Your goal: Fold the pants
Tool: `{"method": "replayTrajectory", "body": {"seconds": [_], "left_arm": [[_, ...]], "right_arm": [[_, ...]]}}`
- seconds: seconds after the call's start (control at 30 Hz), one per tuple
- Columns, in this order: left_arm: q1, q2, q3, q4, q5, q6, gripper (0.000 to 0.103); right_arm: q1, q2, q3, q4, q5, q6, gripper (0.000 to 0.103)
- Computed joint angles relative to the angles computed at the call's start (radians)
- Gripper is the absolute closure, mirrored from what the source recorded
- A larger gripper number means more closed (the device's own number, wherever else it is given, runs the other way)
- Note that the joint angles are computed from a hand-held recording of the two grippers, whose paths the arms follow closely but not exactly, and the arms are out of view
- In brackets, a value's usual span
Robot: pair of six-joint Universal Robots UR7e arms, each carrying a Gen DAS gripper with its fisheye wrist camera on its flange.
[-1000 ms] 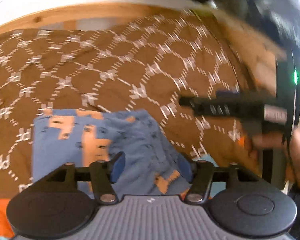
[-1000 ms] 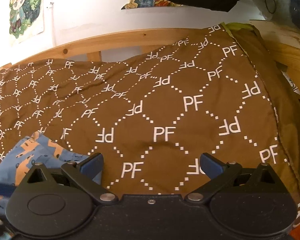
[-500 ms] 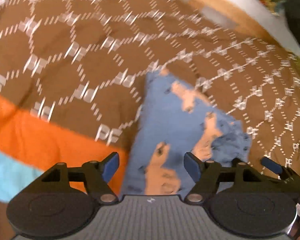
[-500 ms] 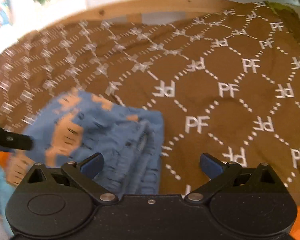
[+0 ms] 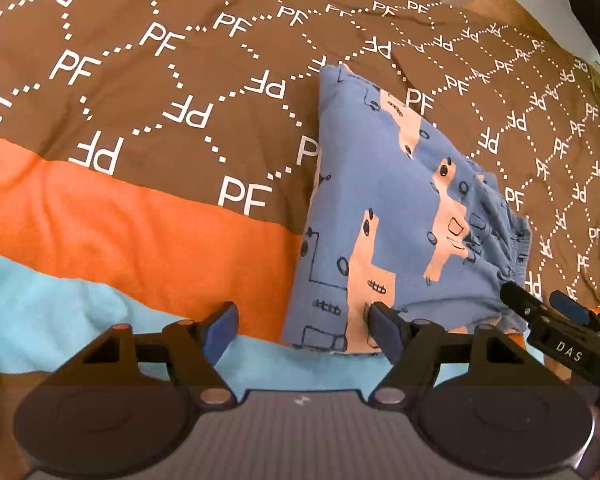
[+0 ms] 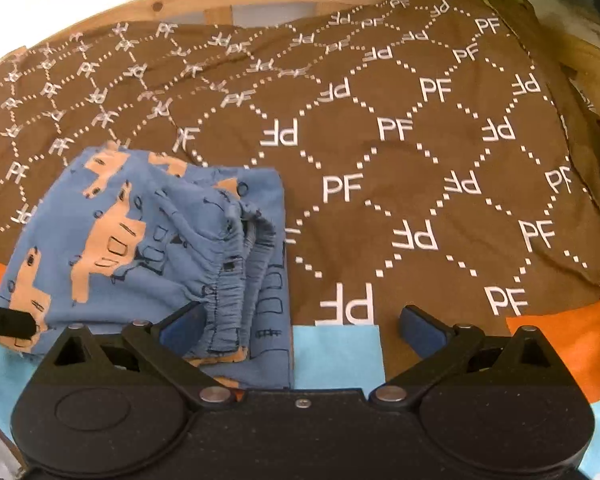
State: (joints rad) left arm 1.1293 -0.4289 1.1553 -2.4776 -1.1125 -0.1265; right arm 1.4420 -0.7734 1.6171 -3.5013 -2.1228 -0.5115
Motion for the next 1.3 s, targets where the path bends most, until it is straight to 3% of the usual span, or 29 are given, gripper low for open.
{"method": "replayTrajectory", "body": {"seconds": [0.1,0.2,0.3,0.53,0.63,0.73,0.8,0.93,1.07,1.13,1.23,1.3], "left_arm": [[-0.002,-0.012,0.019,-0.01,-0.002,0.001,0.023],[-0.003,-0.006,0.01,0.007,0.012,0.01,0.023],[-0.012,0.007,-0.002,0.025,0.038,0.029,0.022],[-0.018,0.01,-0.004,0.037,0.053,0.051,0.02],[-0.016,-0.001,-0.002,0.018,0.033,0.045,0.018],[-0.008,-0.022,0.033,-0.176,-0.03,0.107,0.011],[-0.02,0.013,-0.017,-0.234,0.002,0.194,0.007],[-0.033,0.189,-0.221,-0.361,0.055,0.407,0.005],[-0.029,0.368,-0.477,-0.316,0.151,0.516,0.009],[-0.017,0.409,-0.542,-0.276,0.179,0.477,0.006],[0.015,0.372,-0.494,-0.279,0.098,0.365,0.002],[0.012,0.348,-0.458,-0.289,0.105,0.36,0.002]], "right_arm": [[0.008,0.001,0.016,-0.096,0.044,-0.068,0.001],[0.009,0.012,0.014,-0.081,0.066,-0.123,0.001],[0.012,0.03,-0.012,0.031,-0.014,-0.093,0.001],[0.004,-0.029,0.027,0.124,-0.021,-0.014,0.001],[0.008,-0.043,0.049,0.069,-0.019,-0.043,0.001],[0.01,-0.024,0.024,-0.047,0.034,-0.132,0.001],[0.007,0.02,-0.034,-0.138,0.097,-0.229,0.001],[-0.016,0.118,-0.158,-0.206,0.185,-0.369,0.001],[-0.046,0.218,-0.234,-0.342,0.188,-0.514,0.001],[-0.054,0.226,-0.253,-0.338,0.152,-0.474,0.001],[-0.06,0.198,-0.249,-0.265,0.15,-0.391,0.001],[-0.058,0.187,-0.232,-0.256,0.155,-0.36,0.001]]}}
